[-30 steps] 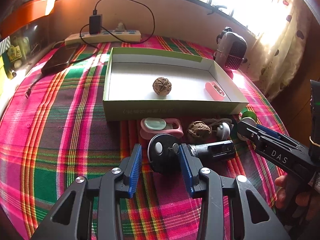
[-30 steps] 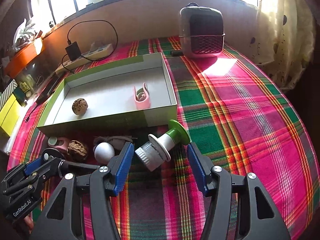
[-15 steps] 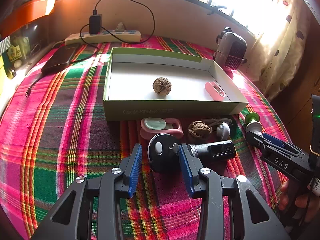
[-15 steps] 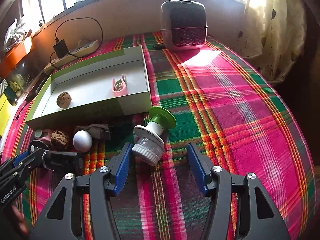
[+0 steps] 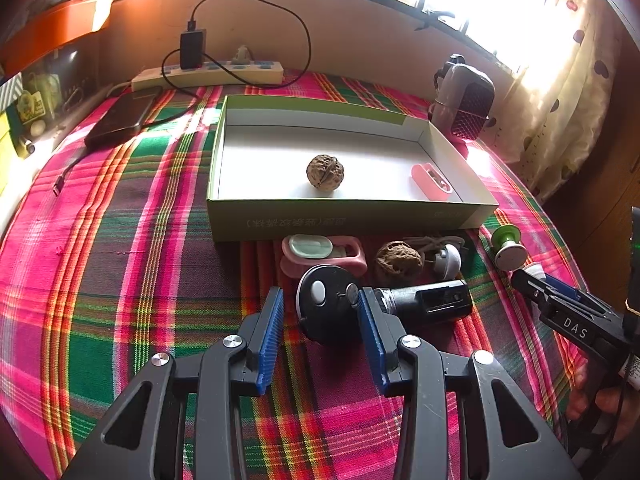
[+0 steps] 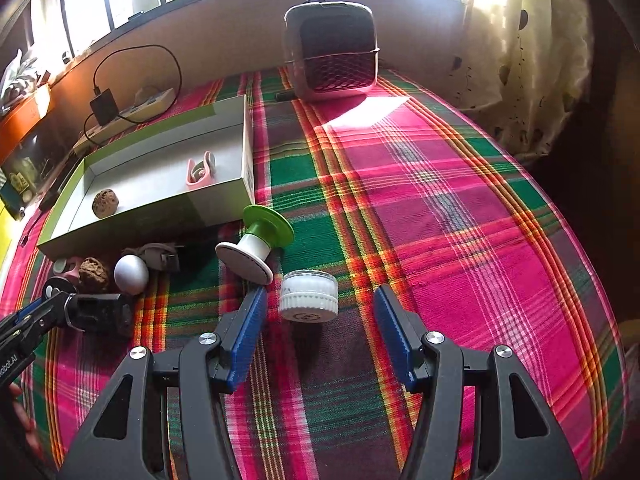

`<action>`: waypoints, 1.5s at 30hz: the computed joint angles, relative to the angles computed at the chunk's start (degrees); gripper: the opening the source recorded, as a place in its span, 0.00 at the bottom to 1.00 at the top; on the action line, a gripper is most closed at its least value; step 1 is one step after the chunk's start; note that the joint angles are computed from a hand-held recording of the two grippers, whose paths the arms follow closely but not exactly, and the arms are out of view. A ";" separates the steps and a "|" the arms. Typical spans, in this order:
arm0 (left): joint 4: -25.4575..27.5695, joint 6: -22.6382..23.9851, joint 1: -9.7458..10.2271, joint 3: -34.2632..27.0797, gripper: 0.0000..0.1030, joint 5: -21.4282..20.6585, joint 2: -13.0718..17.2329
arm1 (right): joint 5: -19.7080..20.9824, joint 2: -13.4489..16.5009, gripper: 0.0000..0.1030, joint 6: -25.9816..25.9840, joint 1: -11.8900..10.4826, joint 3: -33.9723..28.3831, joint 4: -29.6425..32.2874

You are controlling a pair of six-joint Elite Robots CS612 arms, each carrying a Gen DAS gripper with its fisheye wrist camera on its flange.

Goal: Organize objects
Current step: 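Grasp the white cylindrical cap with the right tool, then grasp the black round-headed device with the left tool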

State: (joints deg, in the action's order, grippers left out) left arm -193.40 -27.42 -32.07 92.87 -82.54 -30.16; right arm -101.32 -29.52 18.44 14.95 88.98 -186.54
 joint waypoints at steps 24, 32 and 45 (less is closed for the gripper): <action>-0.54 -0.69 0.20 0.38 0.25 0.12 -0.13 | -0.33 -0.16 0.28 0.91 -0.22 0.56 -0.92; -0.54 -0.68 0.14 0.46 0.24 0.27 -0.17 | -0.17 -0.22 0.28 0.55 -0.21 0.60 -0.94; -0.09 0.00 -0.02 1.01 0.23 2.07 -0.65 | 0.18 -0.27 0.28 0.00 -0.08 0.65 -1.09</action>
State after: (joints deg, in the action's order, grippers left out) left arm -193.49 -27.43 -32.09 93.88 -80.47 -30.81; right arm -101.14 -29.79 18.44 14.88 89.63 -187.63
